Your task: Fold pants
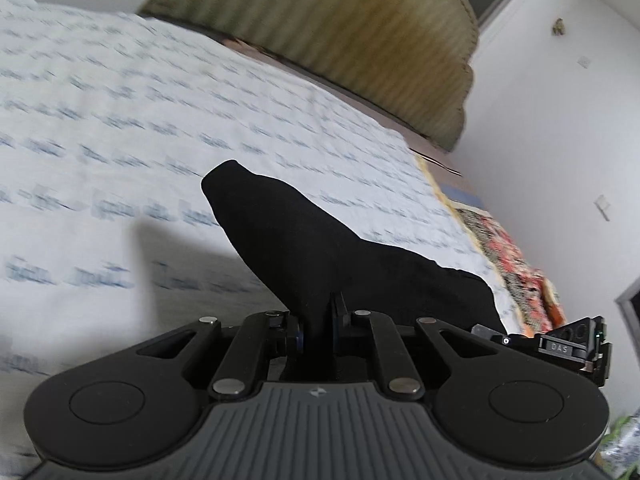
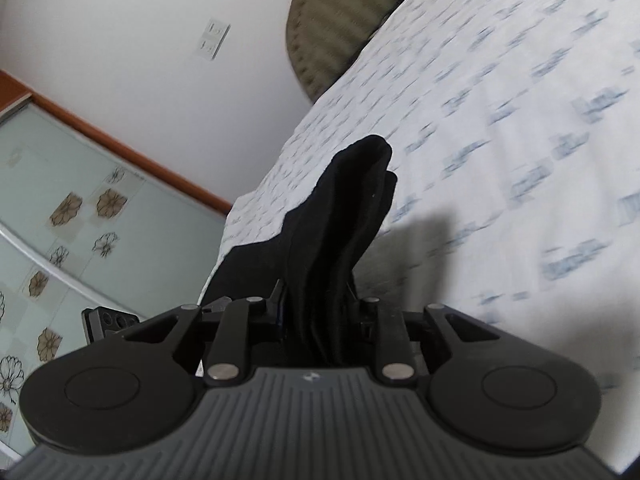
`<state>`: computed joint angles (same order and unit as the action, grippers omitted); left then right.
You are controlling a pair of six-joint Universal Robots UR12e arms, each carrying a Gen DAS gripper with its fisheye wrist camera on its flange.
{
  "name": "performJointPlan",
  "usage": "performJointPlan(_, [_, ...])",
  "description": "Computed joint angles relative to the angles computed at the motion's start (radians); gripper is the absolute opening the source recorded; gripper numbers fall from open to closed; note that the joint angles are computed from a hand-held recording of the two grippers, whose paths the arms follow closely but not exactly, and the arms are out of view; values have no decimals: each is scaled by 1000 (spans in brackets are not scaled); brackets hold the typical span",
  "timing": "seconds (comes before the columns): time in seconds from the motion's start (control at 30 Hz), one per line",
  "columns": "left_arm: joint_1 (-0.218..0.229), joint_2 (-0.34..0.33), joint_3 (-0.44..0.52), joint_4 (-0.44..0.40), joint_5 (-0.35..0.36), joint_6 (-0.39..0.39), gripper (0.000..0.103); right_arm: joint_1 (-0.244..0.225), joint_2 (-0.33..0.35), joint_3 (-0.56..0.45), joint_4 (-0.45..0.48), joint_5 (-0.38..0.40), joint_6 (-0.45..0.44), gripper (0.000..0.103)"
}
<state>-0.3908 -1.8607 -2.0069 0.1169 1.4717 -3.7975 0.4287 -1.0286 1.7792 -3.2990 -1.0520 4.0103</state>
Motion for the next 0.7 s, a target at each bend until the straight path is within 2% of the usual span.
performJointPlan(0.07, [11, 10, -6, -42, 17, 29, 13, 15, 26, -35, 10, 4, 7, 23])
performJointPlan(0.1, [11, 11, 3, -101, 45, 54, 15, 22, 36, -52, 32, -4, 2, 24])
performJointPlan(0.13, [9, 11, 16, -182, 83, 53, 16, 31, 37, -67, 88, -30, -35, 26])
performJointPlan(0.17, [4, 12, 27, -257, 130, 39, 16, 46, 30, -84, 182, -88, -95, 36])
performJointPlan(0.2, [-3, 12, 29, -294, 184, 33, 18, 61, 21, -101, 287, -169, -144, 42])
performJointPlan(0.23, [-3, 17, 18, -290, 205, 32, 21, 79, 15, -116, 362, -261, -174, 42])
performJointPlan(0.27, [-2, 24, -3, -250, 212, 23, 24, 93, 10, -122, 396, -326, -194, 42])
performJointPlan(0.33, [-7, 37, -23, -215, 251, -3, 25, 109, -5, -106, 345, -391, -205, 42])
performJointPlan(0.37, [-18, 41, -18, -222, 291, -7, 25, 122, -13, -108, 341, -442, -240, 42])
performJointPlan(0.43, [-53, 38, 6, -235, 388, 25, 25, 150, -13, -140, 368, -527, -366, 42])
performJointPlan(0.47, [-65, 34, 15, -224, 396, 56, 25, 161, -5, -162, 379, -541, -428, 42])
performJointPlan(0.53, [-76, 27, 24, -194, 337, 103, 26, 161, 15, -199, 388, -473, -490, 41])
performJointPlan(0.57, [-79, 18, 32, -197, 303, 117, 31, 158, 29, -216, 393, -431, -489, 40])
performJointPlan(0.63, [-91, -8, 63, -261, 291, 127, 55, 152, 64, -260, 432, -376, -480, 40])
performJointPlan(0.67, [-102, -26, 83, -303, 313, 132, 63, 152, 81, -282, 477, -391, -472, 40])
performJointPlan(0.7, [-113, -40, 96, -339, 339, 142, 63, 152, 96, -297, 514, -415, -470, 33])
